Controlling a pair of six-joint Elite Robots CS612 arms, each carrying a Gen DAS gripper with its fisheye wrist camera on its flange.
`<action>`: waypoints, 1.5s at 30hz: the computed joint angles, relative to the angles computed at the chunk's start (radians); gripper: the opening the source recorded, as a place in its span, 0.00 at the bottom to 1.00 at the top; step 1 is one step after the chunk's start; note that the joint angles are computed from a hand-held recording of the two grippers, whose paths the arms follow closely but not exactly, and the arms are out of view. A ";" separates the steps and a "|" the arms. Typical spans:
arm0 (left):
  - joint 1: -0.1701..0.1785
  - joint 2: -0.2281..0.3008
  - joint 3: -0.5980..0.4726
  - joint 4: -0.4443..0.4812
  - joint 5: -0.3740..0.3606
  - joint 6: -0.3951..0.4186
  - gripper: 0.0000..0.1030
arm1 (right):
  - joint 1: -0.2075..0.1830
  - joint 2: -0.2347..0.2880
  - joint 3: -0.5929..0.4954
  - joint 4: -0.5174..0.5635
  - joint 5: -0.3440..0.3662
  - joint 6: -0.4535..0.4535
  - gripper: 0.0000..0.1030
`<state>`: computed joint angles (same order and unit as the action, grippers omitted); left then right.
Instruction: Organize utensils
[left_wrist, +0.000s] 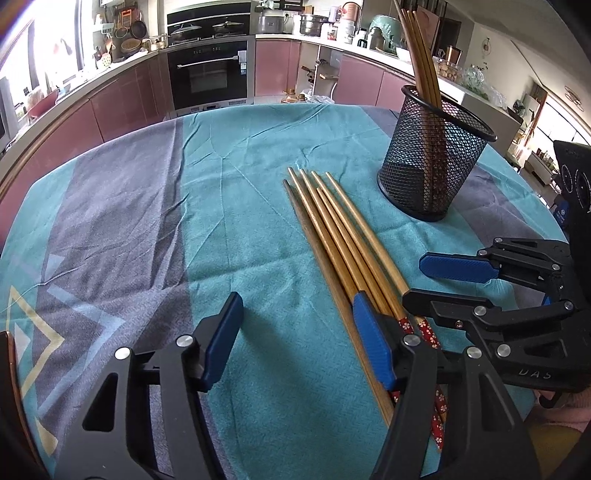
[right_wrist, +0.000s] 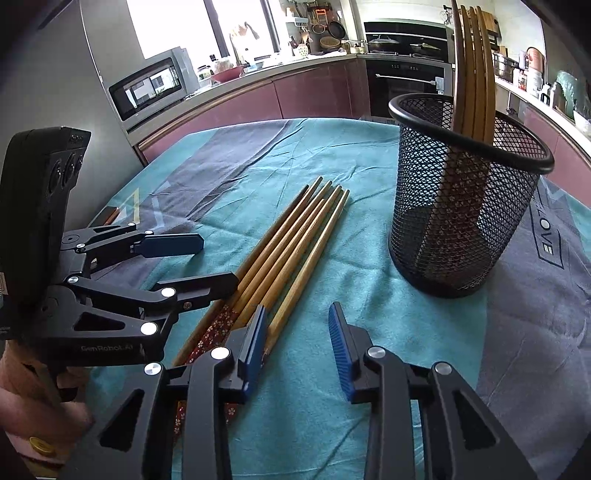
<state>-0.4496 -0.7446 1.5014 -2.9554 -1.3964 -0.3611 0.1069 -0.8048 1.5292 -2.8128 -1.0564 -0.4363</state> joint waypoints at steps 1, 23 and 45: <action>0.000 0.000 0.000 0.001 0.002 0.003 0.59 | 0.000 0.000 -0.001 0.001 -0.002 0.000 0.30; 0.005 0.022 -0.061 0.070 0.016 0.028 0.17 | 0.015 0.030 -0.058 0.007 -0.041 0.050 0.19; 0.010 0.005 -0.023 0.005 -0.092 -0.009 0.08 | -0.015 0.015 -0.041 0.062 0.095 0.043 0.06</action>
